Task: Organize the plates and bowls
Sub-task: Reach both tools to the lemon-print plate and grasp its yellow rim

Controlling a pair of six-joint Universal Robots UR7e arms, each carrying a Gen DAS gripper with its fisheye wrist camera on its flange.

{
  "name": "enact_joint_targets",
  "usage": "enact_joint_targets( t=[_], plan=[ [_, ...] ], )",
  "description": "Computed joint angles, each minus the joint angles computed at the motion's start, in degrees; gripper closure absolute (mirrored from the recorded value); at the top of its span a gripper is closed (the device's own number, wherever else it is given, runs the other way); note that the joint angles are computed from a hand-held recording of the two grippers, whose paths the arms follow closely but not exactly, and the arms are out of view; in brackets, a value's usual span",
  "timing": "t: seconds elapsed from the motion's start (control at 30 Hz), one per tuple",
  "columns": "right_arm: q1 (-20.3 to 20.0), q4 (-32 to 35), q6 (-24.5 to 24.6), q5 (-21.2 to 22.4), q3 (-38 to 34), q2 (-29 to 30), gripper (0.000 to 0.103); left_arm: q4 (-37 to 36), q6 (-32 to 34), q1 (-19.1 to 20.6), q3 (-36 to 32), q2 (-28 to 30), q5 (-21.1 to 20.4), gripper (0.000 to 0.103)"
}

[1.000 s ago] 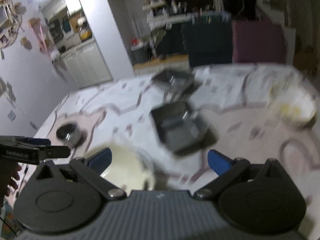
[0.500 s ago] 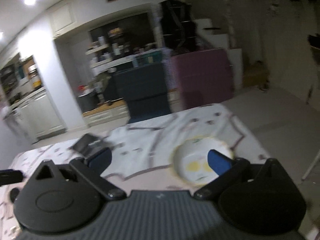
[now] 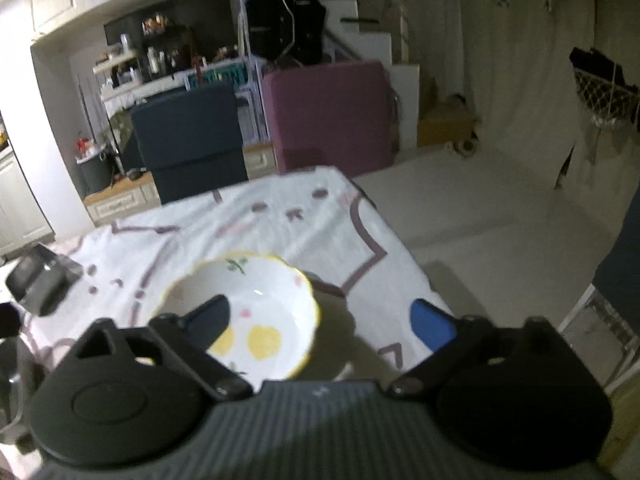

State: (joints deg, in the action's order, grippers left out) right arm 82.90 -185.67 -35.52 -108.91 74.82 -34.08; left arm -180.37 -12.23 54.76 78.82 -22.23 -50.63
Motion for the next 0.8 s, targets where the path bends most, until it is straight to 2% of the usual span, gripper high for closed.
enact_joint_targets(
  t=[0.07, 0.17, 0.23, 0.33, 0.43, 0.53, 0.6, 0.67, 0.7, 0.8],
  plan=[
    [-0.2, 2.4, 0.7, -0.3, -3.1, 1.9, 0.024, 3.0, -1.1, 1.0, -3.5, 2.3, -0.8, 0.049],
    [-0.9, 6.8, 3.0, 1.6, -5.4, 2.4, 0.037, 7.1, -1.9, 2.3, -8.3, 5.3, -1.7, 0.064],
    [-1.1, 8.1, 2.8, 1.8, -7.3, 3.5, 0.042, 9.8, -2.8, 2.9, -10.8, 6.7, -1.8, 0.077],
    [-1.2, 9.0, 2.0, 1.8, -9.5, 4.9, 0.046, 10.7, -2.7, 3.4, -12.6, 7.9, -2.7, 0.079],
    [-1.2, 10.2, 3.2, 1.3, -8.7, 4.1, 0.051, 12.3, -1.8, 3.7, -14.5, 8.8, -3.3, 0.087],
    [-1.3, 12.4, 4.6, 0.9, -10.0, 4.8, 0.055, 15.6, -2.4, 3.7, -16.8, 9.6, -2.9, 0.09],
    [-1.3, 13.7, 5.3, 0.1, -10.1, 4.8, 0.064, 17.8, -2.5, 3.9, -18.1, 9.9, -2.9, 0.09],
    [-1.3, 15.2, 5.7, 0.1, -10.6, 5.1, 0.086, 19.6, -4.0, 4.2, -18.6, 9.7, -3.7, 0.09],
    [-1.3, 15.8, 6.1, 0.6, -10.3, 4.8, 0.089, 20.3, -4.5, 4.3, -19.0, 9.7, -3.9, 0.09],
    [-1.0, 16.5, 5.9, 0.1, -10.1, 4.4, 0.091, 20.9, -4.4, 4.4, -19.3, 9.7, -3.9, 0.093]
  ],
)
